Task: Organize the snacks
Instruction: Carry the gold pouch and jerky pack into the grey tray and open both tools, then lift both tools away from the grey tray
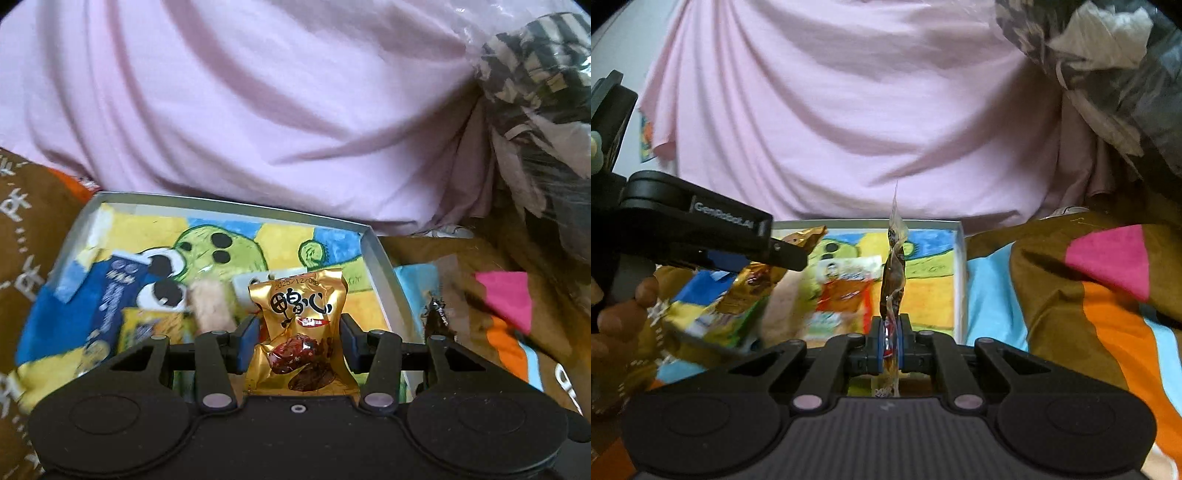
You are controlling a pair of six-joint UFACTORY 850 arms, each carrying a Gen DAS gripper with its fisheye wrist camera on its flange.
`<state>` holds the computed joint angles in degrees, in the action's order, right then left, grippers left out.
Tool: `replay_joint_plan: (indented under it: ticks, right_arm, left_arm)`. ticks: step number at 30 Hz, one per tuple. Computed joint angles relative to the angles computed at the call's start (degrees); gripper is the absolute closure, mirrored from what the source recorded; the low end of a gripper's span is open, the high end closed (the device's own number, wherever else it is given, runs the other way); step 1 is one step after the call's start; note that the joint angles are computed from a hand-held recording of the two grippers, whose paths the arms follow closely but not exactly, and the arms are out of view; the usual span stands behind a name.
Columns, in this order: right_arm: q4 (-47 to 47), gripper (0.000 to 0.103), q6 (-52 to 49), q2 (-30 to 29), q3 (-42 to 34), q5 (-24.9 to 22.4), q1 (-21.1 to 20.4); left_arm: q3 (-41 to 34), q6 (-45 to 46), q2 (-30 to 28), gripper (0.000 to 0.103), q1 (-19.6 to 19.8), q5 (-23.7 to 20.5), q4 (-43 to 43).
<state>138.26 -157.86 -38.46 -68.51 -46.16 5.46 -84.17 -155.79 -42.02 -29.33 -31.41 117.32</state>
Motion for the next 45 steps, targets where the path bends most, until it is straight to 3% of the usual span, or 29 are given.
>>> replay_joint_plan:
  ticks: [8, 16, 18, 23, 28, 32, 37, 45]
  right_arm:
    - [-1.80, 0.095, 5.18, -5.33, -7.51, 4.77, 0.91]
    - [-3.03, 0.090, 7.92, -5.61, -7.97, 7.62, 1.26]
    - [-1.81, 0.075, 7.11, -5.22, -7.45, 7.92, 1.39]
    - [-1.55, 0.050, 7.55, -4.56, -6.06, 5.39, 0.80]
    - [-1.17, 0.037, 7.43, -3.38, -3.91, 2.38, -0.04]
    - [2.62, 0.018, 3.65, -1.96, -1.16, -0.72, -0.17]
    - [7.94, 0.005, -1.05, 0.11, 2.56, -4.23, 0.09]
    - [12.20, 0.000, -6.24, 5.36, 10.24, -11.95, 0.14]
  left_arm:
    - [-5.99, 8.89, -4.96, 0.054, 1.37, 1.78, -5.92]
    - [-7.61, 13.01, -6.45, 0.052, 1.10, 2.44, -9.35]
    - [-7.68, 13.59, -6.44, 0.051, 1.12, 3.39, -9.68]
    - [-7.00, 14.53, -5.65, 0.044, 0.56, 2.81, -11.55]
    - [-5.14, 13.60, -4.07, 0.026, -0.26, 0.13, -11.43]
    - [-2.55, 11.65, -2.22, 0.016, -0.95, -2.67, -10.76]
    - [2.26, 7.73, 0.73, 0.002, -2.53, -9.00, -9.34]
    - [10.73, 2.70, 6.23, 0.001, -5.53, -17.22, -7.07]
